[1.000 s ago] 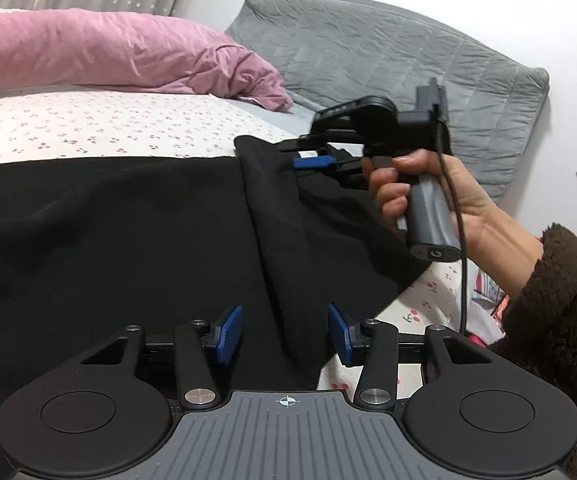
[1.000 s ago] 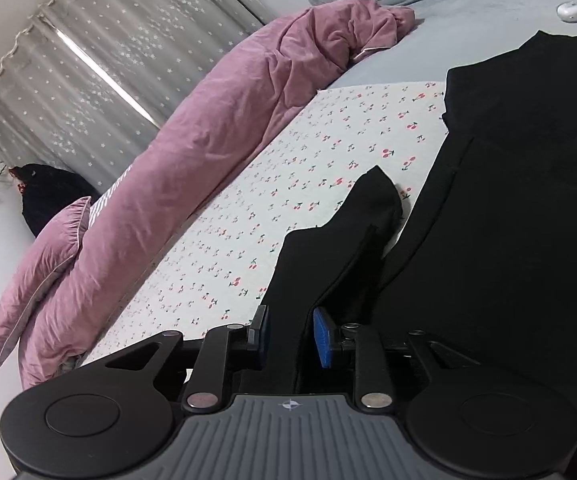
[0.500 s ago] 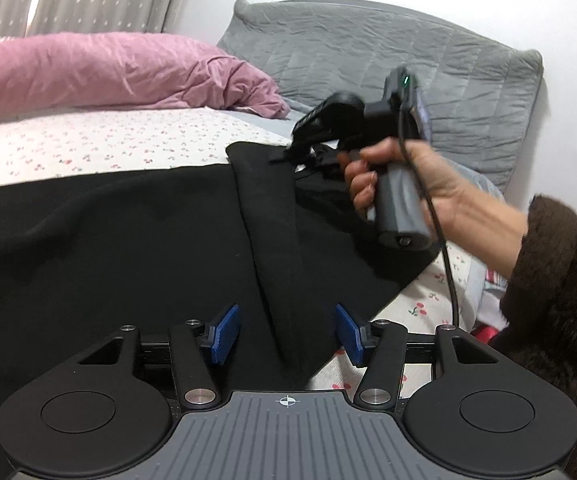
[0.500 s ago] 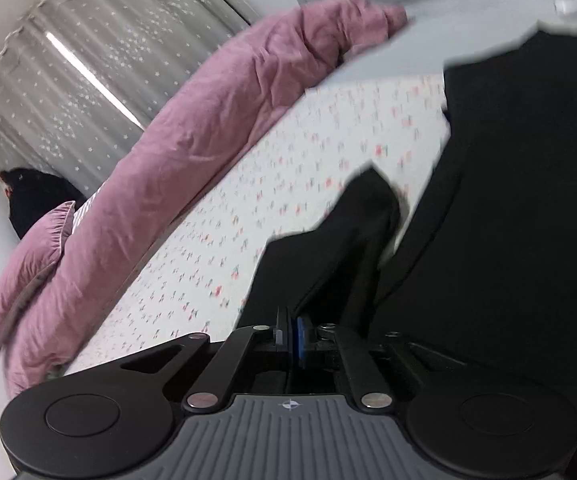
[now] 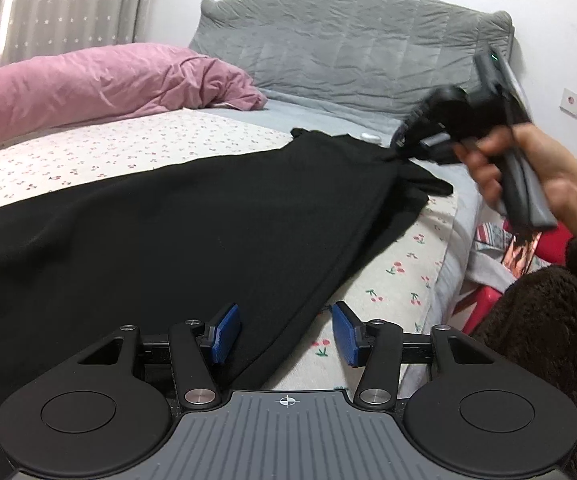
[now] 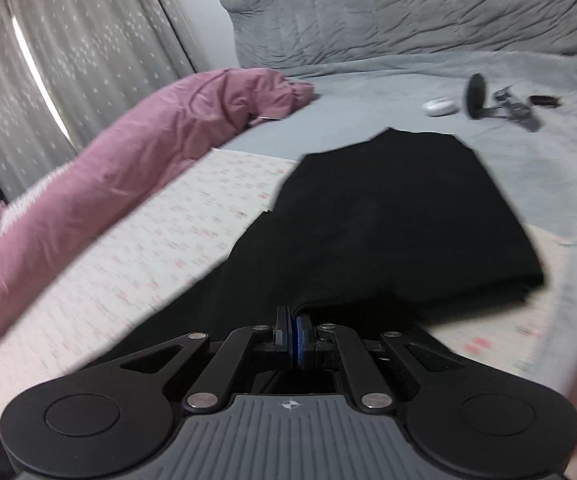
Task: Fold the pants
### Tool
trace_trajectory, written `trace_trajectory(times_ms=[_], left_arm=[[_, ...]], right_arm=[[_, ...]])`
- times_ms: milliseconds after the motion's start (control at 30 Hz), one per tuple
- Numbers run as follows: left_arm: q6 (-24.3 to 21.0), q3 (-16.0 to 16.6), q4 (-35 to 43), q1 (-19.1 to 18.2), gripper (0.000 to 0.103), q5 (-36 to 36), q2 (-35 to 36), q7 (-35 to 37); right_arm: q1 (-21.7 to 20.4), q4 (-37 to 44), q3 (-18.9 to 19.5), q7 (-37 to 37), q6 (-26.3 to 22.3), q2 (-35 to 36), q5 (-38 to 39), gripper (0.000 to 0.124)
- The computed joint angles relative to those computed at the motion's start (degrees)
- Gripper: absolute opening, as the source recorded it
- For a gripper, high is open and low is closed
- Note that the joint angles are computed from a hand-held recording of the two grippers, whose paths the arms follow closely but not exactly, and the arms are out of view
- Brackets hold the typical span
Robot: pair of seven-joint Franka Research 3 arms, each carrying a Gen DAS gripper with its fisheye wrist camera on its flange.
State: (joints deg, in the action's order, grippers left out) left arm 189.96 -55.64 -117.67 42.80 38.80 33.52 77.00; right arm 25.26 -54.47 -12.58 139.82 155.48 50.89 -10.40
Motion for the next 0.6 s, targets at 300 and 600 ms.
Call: trace_trajectory(times_ms=[300, 600], left_arm=[[0.8, -1.5, -1.8, 2.4, 0.048, 0.6, 0.1, -0.3], [-1.3, -4.1, -2.0, 5.2, 0.048, 2.9, 1.0, -0.1]], right_arm=[[-6.4, -18.8, 10.1, -2.1, 17.6, -7.4, 11.0, 0.040], [4.5, -11.0, -8.0, 3.7, 9.2, -2.4, 8.3, 0.004]])
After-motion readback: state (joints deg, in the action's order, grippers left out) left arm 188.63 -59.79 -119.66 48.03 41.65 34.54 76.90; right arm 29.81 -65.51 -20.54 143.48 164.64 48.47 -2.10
